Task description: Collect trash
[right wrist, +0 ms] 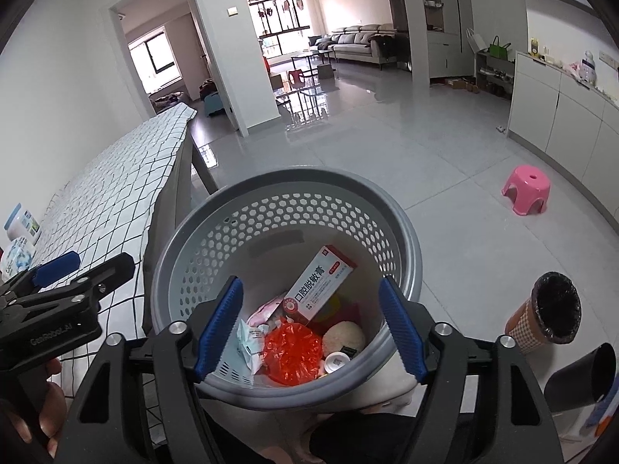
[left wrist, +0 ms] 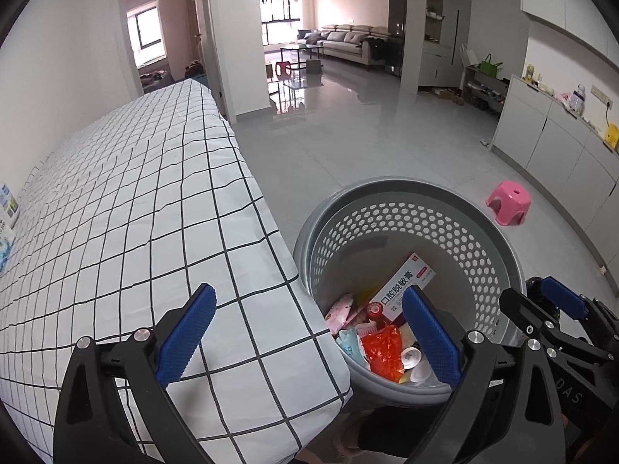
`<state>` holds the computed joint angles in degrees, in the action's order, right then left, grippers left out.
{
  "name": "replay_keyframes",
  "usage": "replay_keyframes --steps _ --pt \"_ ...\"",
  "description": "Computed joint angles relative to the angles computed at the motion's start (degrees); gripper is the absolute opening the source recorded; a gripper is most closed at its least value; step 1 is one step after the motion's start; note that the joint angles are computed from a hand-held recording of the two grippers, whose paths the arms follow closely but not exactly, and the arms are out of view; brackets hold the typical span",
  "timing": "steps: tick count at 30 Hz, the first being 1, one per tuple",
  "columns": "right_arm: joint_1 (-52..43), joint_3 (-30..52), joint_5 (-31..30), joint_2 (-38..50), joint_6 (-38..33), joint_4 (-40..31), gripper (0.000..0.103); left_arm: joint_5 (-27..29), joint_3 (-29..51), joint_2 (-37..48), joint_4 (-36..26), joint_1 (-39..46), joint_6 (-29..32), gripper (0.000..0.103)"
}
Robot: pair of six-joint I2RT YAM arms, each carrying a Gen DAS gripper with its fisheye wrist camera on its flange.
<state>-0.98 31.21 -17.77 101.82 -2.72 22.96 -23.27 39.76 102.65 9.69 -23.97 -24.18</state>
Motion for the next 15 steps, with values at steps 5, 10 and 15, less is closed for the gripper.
replay_keyframes --steps 5,10,15 --pt "0.55 -0.19 0.34 -0.43 0.23 -0.14 0.072 -0.87 -0.02 -0.15 -0.53 -0.38 -0.17 0.095" --pt "0.90 -0.28 0.60 -0.61 0.31 -0.16 0.072 -2.54 0.65 0.07 -1.70 -0.84 -0.51 0.097" --pt "0.90 -0.28 0.60 -0.64 0.37 -0.18 0.072 -3.34 1.05 0.35 -2.31 -1.36 -0.74 0.097"
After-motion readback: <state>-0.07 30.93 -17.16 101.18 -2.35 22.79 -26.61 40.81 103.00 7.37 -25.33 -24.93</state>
